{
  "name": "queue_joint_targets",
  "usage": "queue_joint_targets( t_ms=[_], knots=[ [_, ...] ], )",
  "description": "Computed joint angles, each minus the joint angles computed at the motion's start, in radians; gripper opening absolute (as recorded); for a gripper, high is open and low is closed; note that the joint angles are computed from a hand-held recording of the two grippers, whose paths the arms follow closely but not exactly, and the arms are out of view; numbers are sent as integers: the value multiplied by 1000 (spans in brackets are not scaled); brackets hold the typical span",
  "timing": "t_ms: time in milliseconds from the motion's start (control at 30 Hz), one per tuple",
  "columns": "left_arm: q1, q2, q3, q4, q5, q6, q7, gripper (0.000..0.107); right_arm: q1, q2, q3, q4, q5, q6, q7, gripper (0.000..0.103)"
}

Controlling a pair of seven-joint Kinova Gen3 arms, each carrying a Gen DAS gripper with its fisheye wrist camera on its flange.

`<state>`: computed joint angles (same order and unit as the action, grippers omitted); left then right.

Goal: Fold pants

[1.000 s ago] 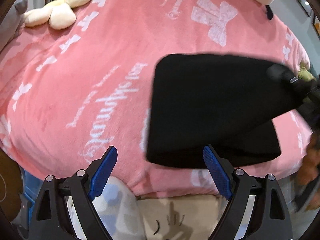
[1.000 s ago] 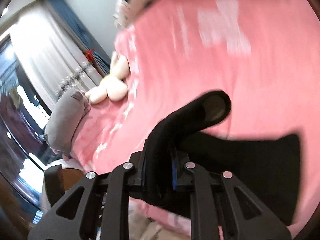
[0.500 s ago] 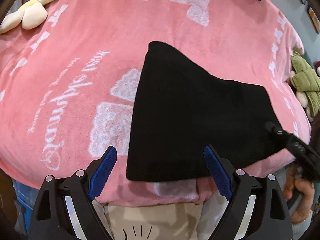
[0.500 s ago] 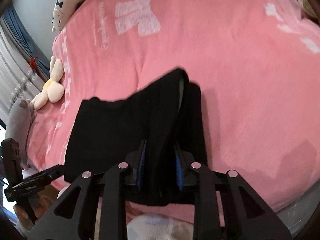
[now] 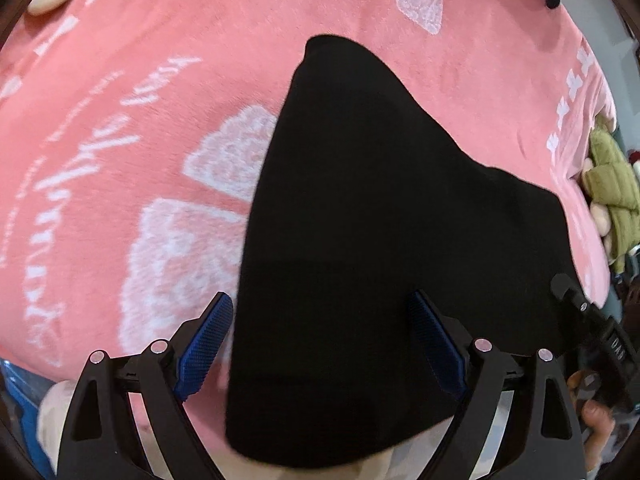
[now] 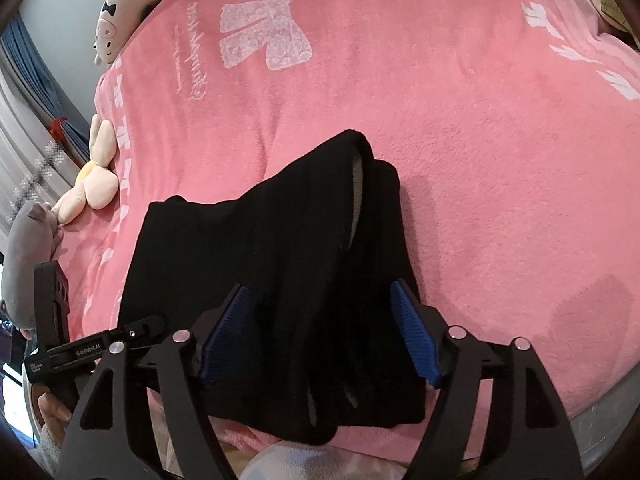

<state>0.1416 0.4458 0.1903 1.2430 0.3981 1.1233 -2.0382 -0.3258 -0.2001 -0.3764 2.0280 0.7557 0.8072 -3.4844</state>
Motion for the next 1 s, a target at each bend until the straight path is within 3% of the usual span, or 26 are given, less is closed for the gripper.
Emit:
queue_joint_targets(
  t_ms=[167,233,267,333,433,600,667,733,800,867,900,1000],
  knots=[
    [-37,10,26,17,77,-35,-52,90,96,-1,-120,0,52,61,-136,74],
    [-72,22,46,15,139,-17,-104,67,101,-8,-94,33,32,5,-157,76],
    [-79,30,47,9,151,-10,-112,61,75,-5,-55,53,32,-36,-181,71],
    [-106,46,50,-9,192,23,-124,38,5,-11,26,97,66,-117,-252,47],
    [-162,74,64,-57,270,109,-139,31,30,-39,21,105,96,-193,-245,37],
    [-232,-10,41,-46,302,146,-197,31,27,-35,-51,-37,62,-148,-62,38],
    [-249,-24,25,-51,259,148,-188,37,-1,-1,-68,-65,43,-109,-42,46],
    [-202,-18,-38,-51,185,140,-165,47,-43,79,-74,-94,-12,-30,-16,51],
    [-189,-6,-64,-46,128,140,-145,48,-17,123,-148,-98,-30,51,-56,50],
    [-228,-36,-44,-3,135,106,-146,48,28,95,-241,-124,3,133,-105,46],
    [-230,-72,-55,29,150,66,-168,48,35,90,-268,-141,36,173,-106,37],
    [-201,-188,-106,91,237,-56,-285,50,-19,94,-241,-228,105,247,-17,11]
  ],
)
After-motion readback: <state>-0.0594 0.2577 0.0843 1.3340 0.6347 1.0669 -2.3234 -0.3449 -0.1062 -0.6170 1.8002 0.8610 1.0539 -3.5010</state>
